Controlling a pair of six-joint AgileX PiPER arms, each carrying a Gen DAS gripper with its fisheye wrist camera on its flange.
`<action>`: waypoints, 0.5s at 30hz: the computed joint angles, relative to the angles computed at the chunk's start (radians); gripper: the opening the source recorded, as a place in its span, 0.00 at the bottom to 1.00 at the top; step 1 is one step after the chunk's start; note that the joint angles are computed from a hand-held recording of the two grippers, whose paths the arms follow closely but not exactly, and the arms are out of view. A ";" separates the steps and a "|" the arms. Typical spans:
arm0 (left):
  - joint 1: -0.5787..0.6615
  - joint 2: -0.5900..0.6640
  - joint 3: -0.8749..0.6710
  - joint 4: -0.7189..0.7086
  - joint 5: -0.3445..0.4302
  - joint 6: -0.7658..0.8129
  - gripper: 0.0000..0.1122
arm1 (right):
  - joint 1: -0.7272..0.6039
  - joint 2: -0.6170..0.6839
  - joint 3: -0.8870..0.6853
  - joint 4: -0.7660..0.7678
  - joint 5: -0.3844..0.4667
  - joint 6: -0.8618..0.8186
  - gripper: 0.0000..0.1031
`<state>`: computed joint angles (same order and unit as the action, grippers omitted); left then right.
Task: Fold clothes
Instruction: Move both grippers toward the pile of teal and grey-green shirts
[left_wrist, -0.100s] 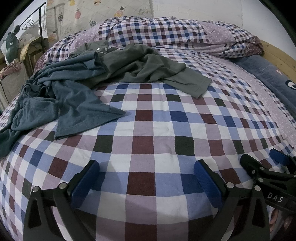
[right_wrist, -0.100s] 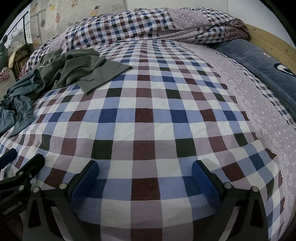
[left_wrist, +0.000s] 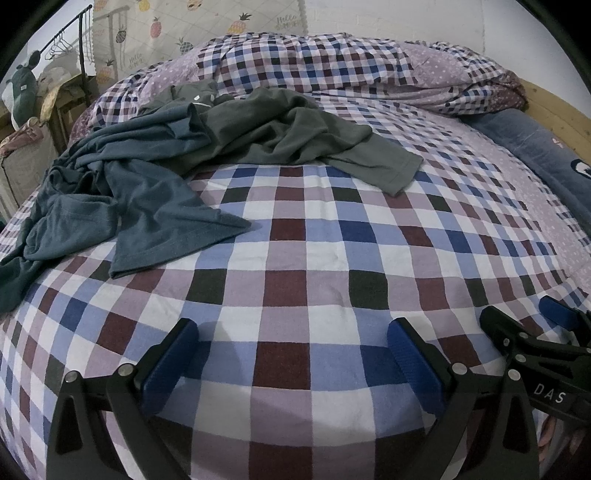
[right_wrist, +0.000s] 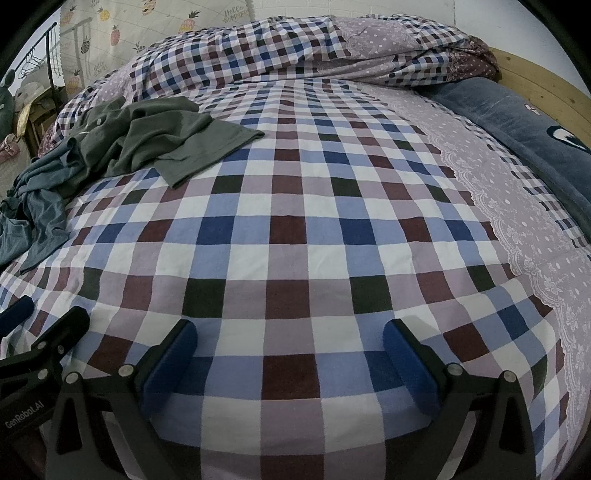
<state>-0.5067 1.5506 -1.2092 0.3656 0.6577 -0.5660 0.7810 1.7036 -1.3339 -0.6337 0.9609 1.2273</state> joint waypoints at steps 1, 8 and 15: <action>-0.003 0.001 0.000 0.007 0.001 -0.008 0.92 | 0.000 -0.001 -0.001 0.001 0.000 0.000 1.00; -0.010 -0.013 0.011 0.020 0.013 -0.025 0.92 | 0.001 -0.008 -0.002 0.006 0.001 -0.002 1.00; 0.013 -0.044 0.014 -0.051 0.014 0.047 0.92 | -0.003 -0.008 -0.003 0.009 -0.002 -0.005 1.00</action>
